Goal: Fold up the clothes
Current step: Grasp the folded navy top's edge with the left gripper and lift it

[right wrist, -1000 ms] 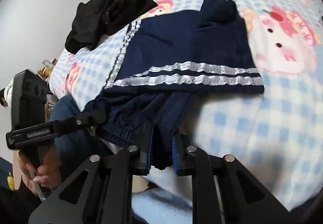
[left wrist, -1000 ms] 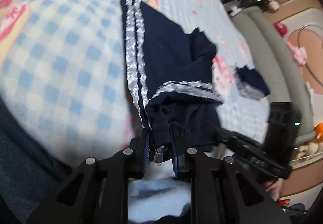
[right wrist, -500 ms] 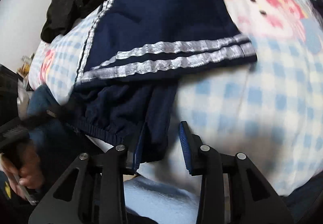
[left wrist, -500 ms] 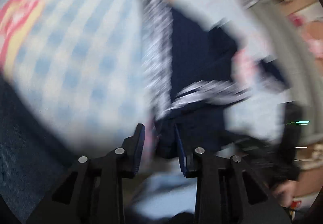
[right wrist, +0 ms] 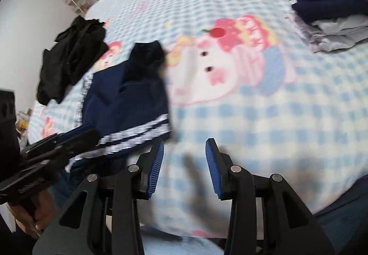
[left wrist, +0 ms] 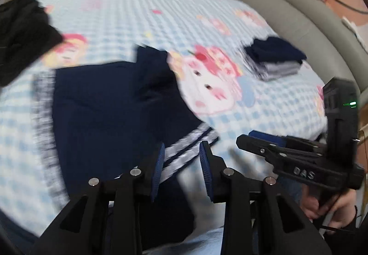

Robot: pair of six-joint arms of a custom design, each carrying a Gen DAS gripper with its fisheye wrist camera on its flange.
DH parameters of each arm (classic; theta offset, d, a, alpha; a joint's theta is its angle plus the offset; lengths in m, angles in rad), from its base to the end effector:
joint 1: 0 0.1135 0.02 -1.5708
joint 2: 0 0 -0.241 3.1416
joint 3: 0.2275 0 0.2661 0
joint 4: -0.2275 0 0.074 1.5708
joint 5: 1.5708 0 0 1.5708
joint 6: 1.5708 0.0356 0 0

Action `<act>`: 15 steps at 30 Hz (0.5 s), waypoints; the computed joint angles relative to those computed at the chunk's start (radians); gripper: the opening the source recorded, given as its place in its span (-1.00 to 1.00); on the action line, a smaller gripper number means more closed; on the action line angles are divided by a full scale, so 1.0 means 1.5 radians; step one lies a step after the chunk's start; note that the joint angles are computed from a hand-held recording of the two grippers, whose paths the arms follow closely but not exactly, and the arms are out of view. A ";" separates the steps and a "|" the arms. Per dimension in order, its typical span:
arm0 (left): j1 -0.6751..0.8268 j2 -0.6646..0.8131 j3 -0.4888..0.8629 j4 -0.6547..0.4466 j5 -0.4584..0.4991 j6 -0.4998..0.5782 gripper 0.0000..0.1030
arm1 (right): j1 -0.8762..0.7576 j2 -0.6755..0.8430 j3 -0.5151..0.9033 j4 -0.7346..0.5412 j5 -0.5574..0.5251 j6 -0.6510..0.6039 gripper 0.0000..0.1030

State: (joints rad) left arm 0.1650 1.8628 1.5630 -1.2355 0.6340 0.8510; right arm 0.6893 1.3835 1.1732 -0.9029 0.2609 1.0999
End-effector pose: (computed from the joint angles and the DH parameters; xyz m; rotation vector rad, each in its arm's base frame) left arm 0.3570 0.0381 0.2225 0.9245 2.5419 -0.7519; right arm 0.2289 0.1768 0.2576 0.6180 2.5715 0.2631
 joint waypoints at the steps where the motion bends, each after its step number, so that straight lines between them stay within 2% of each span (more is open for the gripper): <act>1: -0.018 0.001 -0.016 0.008 -0.010 -0.004 -0.04 | -0.013 -0.019 -0.013 -0.010 -0.010 -0.009 -0.26; 3: -0.050 0.003 -0.048 0.029 -0.031 -0.011 0.03 | -0.037 -0.041 -0.032 -0.023 -0.031 -0.021 -0.26; 4: -0.058 -0.008 -0.074 0.057 -0.047 -0.009 -0.19 | -0.047 -0.046 -0.039 -0.025 -0.041 -0.024 -0.26; 5: -0.063 -0.025 -0.108 0.096 -0.070 -0.005 -0.92 | -0.054 -0.047 -0.043 -0.024 -0.048 -0.031 -0.26; 6: -0.063 -0.031 -0.121 0.115 -0.085 0.000 -0.92 | -0.061 -0.047 -0.046 -0.023 -0.054 -0.038 -0.26; 7: -0.047 -0.021 -0.101 0.097 -0.073 0.002 -0.92 | -0.064 -0.036 -0.040 -0.017 -0.059 -0.043 -0.26; 10: 0.032 0.024 0.027 -0.009 0.022 0.011 -0.92 | -0.073 -0.003 -0.018 0.001 -0.071 -0.064 -0.26; 13: 0.102 0.143 0.240 -0.116 0.081 -0.015 -0.92 | -0.081 0.053 0.036 0.009 -0.075 -0.109 -0.26; 15: 0.131 0.222 0.362 -0.129 0.082 -0.057 -0.92 | -0.093 0.103 0.086 0.013 -0.087 -0.140 -0.25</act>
